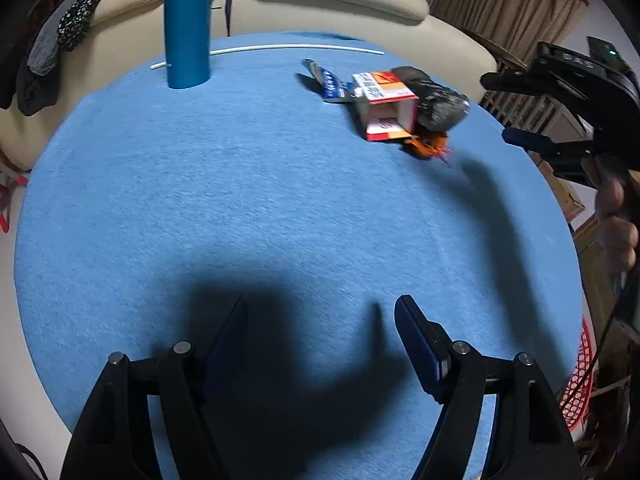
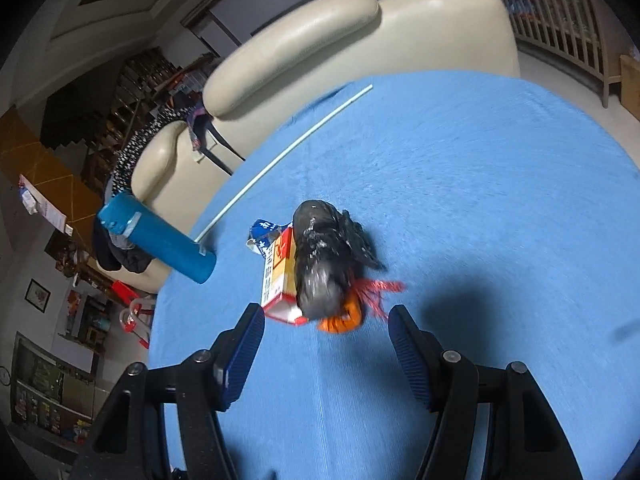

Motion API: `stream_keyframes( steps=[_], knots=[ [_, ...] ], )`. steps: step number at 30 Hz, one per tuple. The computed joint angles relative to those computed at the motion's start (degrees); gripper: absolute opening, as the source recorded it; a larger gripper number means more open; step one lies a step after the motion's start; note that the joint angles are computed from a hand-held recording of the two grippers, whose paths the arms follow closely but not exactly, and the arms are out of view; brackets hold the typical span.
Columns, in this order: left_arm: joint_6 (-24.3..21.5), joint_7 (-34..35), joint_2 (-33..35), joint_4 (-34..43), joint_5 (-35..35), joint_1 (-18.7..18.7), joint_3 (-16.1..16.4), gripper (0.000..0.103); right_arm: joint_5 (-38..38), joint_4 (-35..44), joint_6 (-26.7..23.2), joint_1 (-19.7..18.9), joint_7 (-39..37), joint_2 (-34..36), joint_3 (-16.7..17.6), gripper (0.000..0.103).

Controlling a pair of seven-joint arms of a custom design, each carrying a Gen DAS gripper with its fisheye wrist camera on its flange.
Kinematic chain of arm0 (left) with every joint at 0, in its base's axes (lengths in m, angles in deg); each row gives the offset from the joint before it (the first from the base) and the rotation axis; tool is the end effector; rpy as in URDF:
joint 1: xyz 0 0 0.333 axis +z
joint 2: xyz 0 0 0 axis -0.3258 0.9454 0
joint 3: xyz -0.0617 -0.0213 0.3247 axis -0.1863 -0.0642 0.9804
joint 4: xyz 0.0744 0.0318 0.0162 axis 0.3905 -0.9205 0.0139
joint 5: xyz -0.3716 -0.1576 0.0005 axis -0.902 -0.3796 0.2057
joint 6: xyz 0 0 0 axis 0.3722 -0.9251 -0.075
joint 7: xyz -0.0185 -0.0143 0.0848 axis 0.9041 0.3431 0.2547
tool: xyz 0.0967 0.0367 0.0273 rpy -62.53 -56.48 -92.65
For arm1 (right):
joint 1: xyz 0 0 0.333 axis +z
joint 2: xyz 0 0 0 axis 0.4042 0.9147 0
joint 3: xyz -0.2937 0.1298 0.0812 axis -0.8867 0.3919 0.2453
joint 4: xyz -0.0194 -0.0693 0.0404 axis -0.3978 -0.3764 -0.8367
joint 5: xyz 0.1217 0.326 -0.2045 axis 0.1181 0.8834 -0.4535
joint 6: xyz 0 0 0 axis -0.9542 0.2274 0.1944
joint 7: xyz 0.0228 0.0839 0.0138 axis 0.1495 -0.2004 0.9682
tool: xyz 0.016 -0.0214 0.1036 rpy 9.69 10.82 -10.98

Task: Collect trash
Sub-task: 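Move both tools back to the table toward the black bag, then grasp the black plastic bag with the right tool while the left tool grasps the red-and-white medicine box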

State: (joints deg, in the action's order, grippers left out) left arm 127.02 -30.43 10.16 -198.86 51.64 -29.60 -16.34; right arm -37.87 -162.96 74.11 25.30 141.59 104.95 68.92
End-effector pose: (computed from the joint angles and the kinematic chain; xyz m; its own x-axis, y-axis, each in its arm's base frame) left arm 0.4928 -0.2330 0.3977 0.4814 -0.8493 0.2165 -0.6687 -0.5156 -0.5357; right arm 0.7396 0.1366 0.4663 0.4638 -0.7217 -0.5139 -0.8410 -0.1763 -0.5114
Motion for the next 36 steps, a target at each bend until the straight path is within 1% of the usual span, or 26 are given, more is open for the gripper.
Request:
stream_keyframes(
  steps=[4, 7, 8, 9, 10, 11, 12, 13, 14, 17, 21, 25, 27, 29, 33, 36],
  knots=[
    [0.49, -0.11, -0.14, -0.48, 0.18, 0.54, 0.42, 0.076, -3.70, 5.66, -0.03, 2.29, 3.83, 4.12, -0.28, 0.068],
    [0.61, -0.44, -0.18, -0.68, 0.89, 0.88, 0.51, 0.076, -6.12, 9.52, -0.54, 3.20, 6.16, 7.02, 0.06, 0.067],
    [0.60, -0.28, -0.13, -0.62, 1.03, 0.93, 0.50, 0.076, -7.18, 10.84, -0.56, 3.69, 7.04, 8.01, 0.04, 0.062],
    [0.38, -0.02, -0.02, -0.48, 1.07, 0.93, 0.46, 0.076, -8.53, 12.45, -0.89, 4.27, 8.21, 9.21, -0.11, 0.060],
    [0.07, 0.47, 0.14, -0.26, 0.90, 0.90, 0.45, 0.076, -9.61, 14.54, -1.93, 4.63, 9.47, 10.77, -0.05, 0.056],
    [-0.04, 0.90, 0.29, -0.06, 0.72, 0.90, 0.49, 0.076, -10.47, 16.43, -3.07, 4.84, 10.49, 12.20, 0.13, 0.046],
    [-0.01, 1.17, 0.46, 0.08, 0.61, 0.92, 0.58, 0.076, -11.36, 17.57, -3.79, 5.03, 11.09, 13.05, 0.22, 0.040],
    [0.00, 1.36, 0.43, 0.07, 0.43, 0.91, 0.63, 0.076, -11.85, 18.18, -3.99, 5.09, 11.18, 13.66, 0.49, 0.039],
    [-0.03, 1.61, 0.41, 0.08, 0.18, 0.93, 0.71, 0.076, -11.73, 17.94, -3.68, 4.84, 10.86, 13.69, 0.95, 0.035],
    [-0.57, 2.24, 0.59, 0.47, -0.47, 0.99, 0.81, 0.076, -10.43, 14.84, -1.12, 3.73, 8.87, 11.92, 1.96, 0.033],
    [-0.53, 4.72, 2.06, 2.64, -1.69, 1.17, 1.37, 0.076, -6.19, 7.54, 3.12, 0.82, 3.49, 6.72, 3.13, 0.033],
    [-0.40, 9.14, 5.62, 8.07, -2.77, 1.20, 2.64, 0.076, -1.34, 0.60, 5.58, -1.81, -1.97, 1.68, 2.84, 0.033],
    [-1.40, 12.85, 8.36, 12.65, -3.85, 1.01, 3.32, 0.076, 0.86, -3.02, 6.23, -2.88, -4.82, -0.68, 2.26, 0.033],
    [-2.21, 15.05, 10.95, 16.90, -4.36, 0.41, 4.27, 0.076, 2.43, -5.88, 6.37, -3.47, -6.67, -2.36, 1.35, 0.033],
    [-4.69, 21.16, 17.06, 26.73, -7.38, -0.92, 5.82, 0.078, 5.03, -10.17, 5.66, -4.50, -8.46, -4.34, -0.51, 0.033],
    [-7.67, 25.27, 22.40, 34.96, -10.39, -2.05, 7.04, 0.078, 5.90, -12.51, 5.65, -4.75, -9.70, -5.38, -1.65, 0.033]
  ],
)
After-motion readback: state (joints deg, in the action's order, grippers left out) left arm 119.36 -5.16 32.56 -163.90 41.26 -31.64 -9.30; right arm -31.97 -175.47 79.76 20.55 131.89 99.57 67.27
